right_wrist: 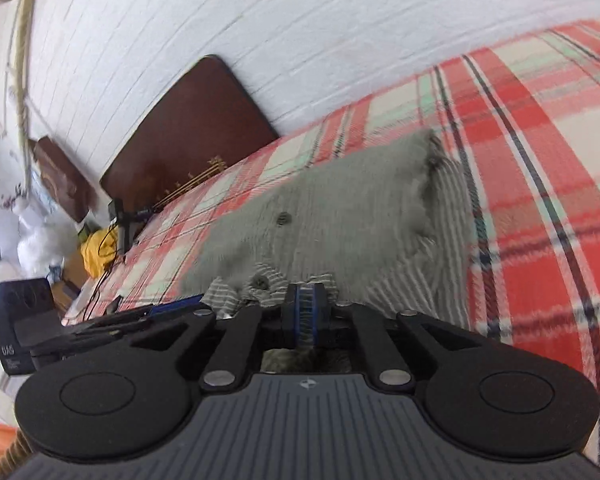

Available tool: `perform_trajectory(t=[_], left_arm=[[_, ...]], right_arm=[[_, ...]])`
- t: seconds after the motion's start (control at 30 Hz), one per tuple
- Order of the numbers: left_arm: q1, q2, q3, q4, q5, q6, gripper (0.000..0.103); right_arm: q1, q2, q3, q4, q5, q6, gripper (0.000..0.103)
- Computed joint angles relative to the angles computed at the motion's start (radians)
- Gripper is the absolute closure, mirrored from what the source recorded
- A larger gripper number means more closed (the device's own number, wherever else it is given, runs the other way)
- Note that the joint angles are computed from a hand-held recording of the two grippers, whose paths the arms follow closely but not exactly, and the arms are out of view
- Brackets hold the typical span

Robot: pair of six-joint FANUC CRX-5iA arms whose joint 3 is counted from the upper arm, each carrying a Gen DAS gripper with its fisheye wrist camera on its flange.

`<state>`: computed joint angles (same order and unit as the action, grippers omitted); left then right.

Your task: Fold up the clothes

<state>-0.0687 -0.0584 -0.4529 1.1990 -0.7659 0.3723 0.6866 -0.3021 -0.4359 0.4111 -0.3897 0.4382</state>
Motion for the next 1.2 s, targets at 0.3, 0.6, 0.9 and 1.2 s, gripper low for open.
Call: perform_trajectory(t=[0.3,0.6,0.9,1.2], left_arm=[[0.027,-0.109,-0.023,-0.126,-0.042,-0.056,0.041],[0.087,0.063,0.034,0.050,-0.315,0.058,0.099],[0.091,0.194,-0.042,0.430,-0.477,0.191,0.081],[0.094,0.182,-0.064,0.432,-0.460,0.208,0.076]], right_arm=[[0.032,0.039,0.176,-0.255,-0.117,0.560,0.067],[-0.016,0.106,0.349,-0.423,-0.273,0.890,0.064],[-0.080,0.160,0.457,-0.605,-0.337,1.079,0.055],[-0.118,0.279,0.554,-0.660,-0.414,1.023,0.100]])
